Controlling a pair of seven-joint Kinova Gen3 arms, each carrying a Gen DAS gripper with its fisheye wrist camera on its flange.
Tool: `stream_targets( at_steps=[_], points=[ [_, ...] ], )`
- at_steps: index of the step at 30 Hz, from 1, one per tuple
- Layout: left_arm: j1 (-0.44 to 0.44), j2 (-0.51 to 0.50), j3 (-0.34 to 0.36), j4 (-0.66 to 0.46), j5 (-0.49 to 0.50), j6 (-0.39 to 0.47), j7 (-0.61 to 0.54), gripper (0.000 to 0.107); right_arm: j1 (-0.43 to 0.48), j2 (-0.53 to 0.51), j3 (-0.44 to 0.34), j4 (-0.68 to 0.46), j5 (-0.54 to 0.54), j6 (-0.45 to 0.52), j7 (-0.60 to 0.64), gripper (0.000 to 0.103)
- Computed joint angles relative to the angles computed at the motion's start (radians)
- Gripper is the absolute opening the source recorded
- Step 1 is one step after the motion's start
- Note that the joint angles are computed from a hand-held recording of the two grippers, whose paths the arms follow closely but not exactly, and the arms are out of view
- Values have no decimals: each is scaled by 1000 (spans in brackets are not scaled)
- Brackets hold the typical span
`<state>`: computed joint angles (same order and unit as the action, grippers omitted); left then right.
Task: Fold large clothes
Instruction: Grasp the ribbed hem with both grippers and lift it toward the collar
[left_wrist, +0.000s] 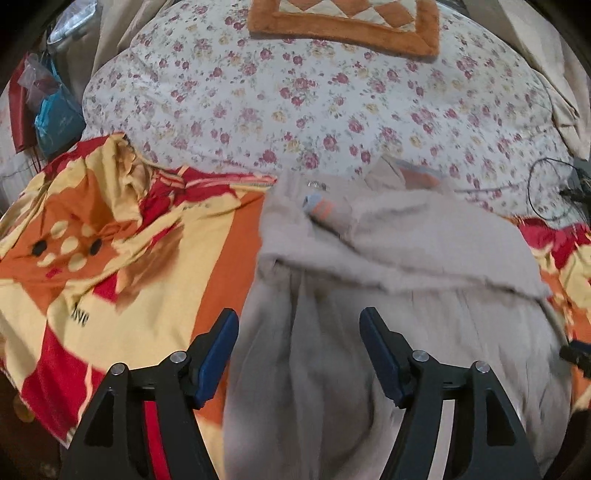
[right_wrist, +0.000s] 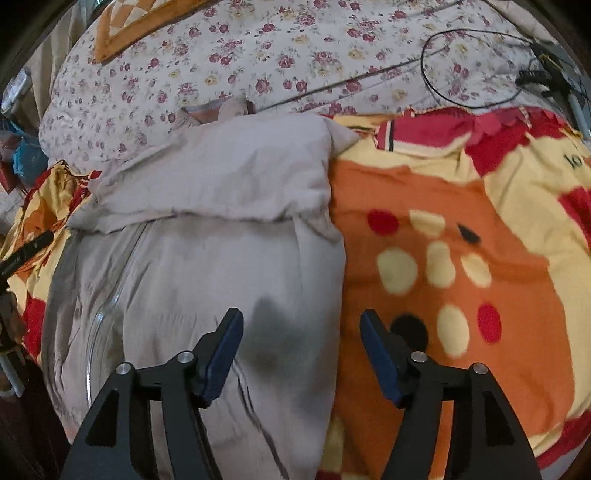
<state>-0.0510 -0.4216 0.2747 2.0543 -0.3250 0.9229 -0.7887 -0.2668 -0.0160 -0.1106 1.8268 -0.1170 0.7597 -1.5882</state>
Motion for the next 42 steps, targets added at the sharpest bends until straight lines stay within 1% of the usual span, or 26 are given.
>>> stream_targets(
  at_steps=[2, 3, 5, 6, 7, 8, 9, 11, 13, 14, 15, 18, 19, 21, 22, 23, 24, 26, 28, 30, 32, 33, 35, 36, 40, 42],
  points=[
    [15, -40, -23, 14, 28, 28, -17, 71, 7, -5, 9, 13, -25, 3, 20, 70],
    [20, -59, -35, 21, 45, 43, -25, 72, 29, -5, -4, 24, -43, -7, 39, 70],
    [24, -91, -57, 33, 75, 72, -47, 72, 112, 12, -76, 30, -84, -11, 62, 70],
    [21, -101, -65, 37, 85, 82, -56, 72, 148, 18, -114, 33, -83, -21, 56, 66],
    [15, -114, -69, 42, 95, 96, -62, 72, 165, 15, -137, 48, -64, -48, 33, 58],
    [12, -129, -72, 46, 105, 111, -68, 72, 165, 2, -144, 68, -40, -77, 19, 23],
    [11, -144, -81, 51, 116, 125, -78, 72, 166, -11, -146, 78, -33, -95, 21, 3],
    [11, -178, -96, 61, 136, 158, -102, 72, 166, -33, -131, 87, -46, -100, 43, 0],
    [5, -199, -100, 66, 153, 181, -120, 72, 182, -39, -143, 90, -14, -100, 24, 0],
    [4, -209, -108, 68, 163, 191, -131, 72, 179, -42, -135, 95, -9, -106, 21, 0],
    [8, -220, -121, 69, 175, 199, -146, 72, 159, -46, -107, 97, -12, -101, 18, 0],
    [22, -259, -154, 70, 221, 235, -189, 72, 52, -93, 21, 121, -67, -94, 66, 0],
    [28, -271, -165, 70, 234, 246, -207, 72, 17, -111, 67, 123, -107, -69, 104, 1],
    [35, -287, -188, 75, 257, 258, -241, 72, -58, -133, 160, 123, -189, 13, 175, 17],
    [41, -298, -199, 78, 272, 268, -258, 72, -92, -137, 205, 127, -229, 53, 216, 28],
    [52, -311, -214, 81, 289, 279, -280, 72, -106, -145, 233, 136, -269, 94, 257, 53],
    [60, -322, -230, 84, 303, 289, -301, 72, -103, -151, 242, 140, -293, 135, 296, 61],
    [61, -337, -249, 88, 325, 307, -331, 72, -55, -166, 204, 157, -319, 209, 366, 61],
    [68, -348, -266, 90, 350, 333, -362, 72, 32, -171, 126, 168, -327, 257, 394, 61],
    [69, -357, -280, 94, 373, 355, -385, 72, 110, -166, 73, 190, -355, 290, 422, 64],
    [61, -355, -279, 100, 389, 371, -401, 72, 198, -156, 11, 211, -386, 311, 455, 64],
    [57, -351, -281, 103, 393, 376, -409, 72, 222, -146, -3, 214, -405, 319, 477, 64],
    [44, -344, -273, 112, 405, 383, -414, 72, 232, -139, -1, 229, -440, 331, 516, 65],
    [42, -340, -272, 117, 408, 388, -420, 72, 220, -135, 2, 238, -448, 325, 522, 69],
    [41, -341, -268, 127, 436, 388, -434, 74, 213, -135, -58, 263, -451, 292, 556, 73],
    [42, -328, -264, 136, 446, 380, -443, 75, 194, -136, -84, 266, -429, 276, 535, 77]
  ],
)
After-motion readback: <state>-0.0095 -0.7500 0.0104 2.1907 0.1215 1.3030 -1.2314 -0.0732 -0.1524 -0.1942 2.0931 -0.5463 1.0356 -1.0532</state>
